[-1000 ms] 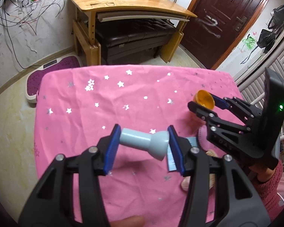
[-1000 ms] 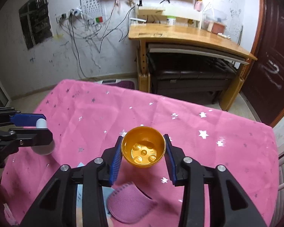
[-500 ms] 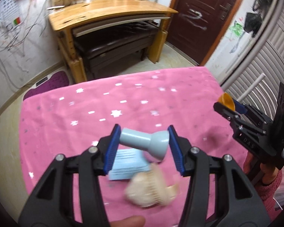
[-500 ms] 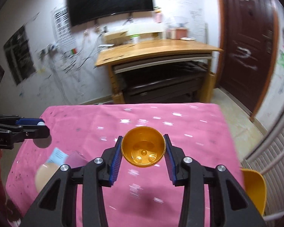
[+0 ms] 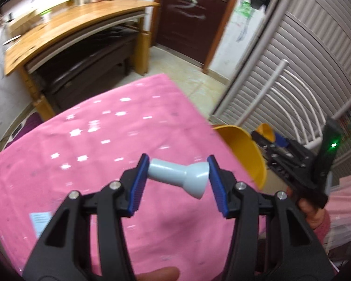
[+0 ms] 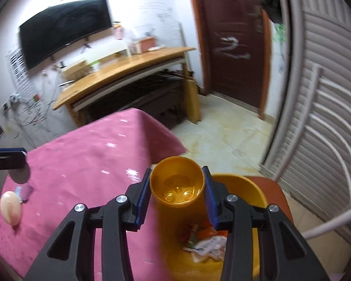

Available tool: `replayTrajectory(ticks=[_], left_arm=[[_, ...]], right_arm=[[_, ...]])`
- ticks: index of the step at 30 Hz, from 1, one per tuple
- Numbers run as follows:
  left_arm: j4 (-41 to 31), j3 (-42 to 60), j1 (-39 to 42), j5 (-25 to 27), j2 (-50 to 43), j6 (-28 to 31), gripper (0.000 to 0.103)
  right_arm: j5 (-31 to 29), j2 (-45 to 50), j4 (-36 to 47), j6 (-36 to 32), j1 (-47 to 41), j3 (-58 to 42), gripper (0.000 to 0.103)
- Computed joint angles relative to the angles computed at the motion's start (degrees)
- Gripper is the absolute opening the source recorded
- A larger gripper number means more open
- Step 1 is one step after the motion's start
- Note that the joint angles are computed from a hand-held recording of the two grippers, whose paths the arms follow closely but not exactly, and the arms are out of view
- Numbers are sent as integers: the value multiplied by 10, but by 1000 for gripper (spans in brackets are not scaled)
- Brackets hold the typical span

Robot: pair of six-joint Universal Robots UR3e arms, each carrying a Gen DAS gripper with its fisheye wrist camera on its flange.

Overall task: Collect trash
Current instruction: 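Carry cone and orange cup to the yellow chair and release both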

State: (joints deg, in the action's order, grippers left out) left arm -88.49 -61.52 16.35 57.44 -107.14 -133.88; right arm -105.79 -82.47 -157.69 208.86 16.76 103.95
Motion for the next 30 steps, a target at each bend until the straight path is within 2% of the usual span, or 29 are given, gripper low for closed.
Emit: replayTrajectory(ticks=[6, 10, 13, 15, 19, 26, 28, 30], left_arm=[[65, -28, -100, 31, -9, -67, 49], [101, -15, -159, 68, -44, -118, 49], [109, 2, -189, 78, -71, -142, 49], [123, 9, -209, 85, -89, -162, 49], [137, 22, -239, 108, -113, -186, 49], [130, 43, -263, 119, -130, -213, 49], [125, 49, -266, 114, -129, -217, 64], [135, 40, -267, 114, -122, -222, 68]], right_arm=[[60, -50, -78, -7, -69, 138, 36], [102, -55, -98, -13, -106, 175, 37], [142, -71, -109, -11, -141, 208, 49], [161, -84, -114, -7, -161, 229, 64], [156, -107, -125, 7, -181, 253, 66], [150, -142, -128, 24, -212, 286, 66], [150, -151, -131, 27, -218, 293, 66], [148, -160, -131, 28, -222, 298, 66]])
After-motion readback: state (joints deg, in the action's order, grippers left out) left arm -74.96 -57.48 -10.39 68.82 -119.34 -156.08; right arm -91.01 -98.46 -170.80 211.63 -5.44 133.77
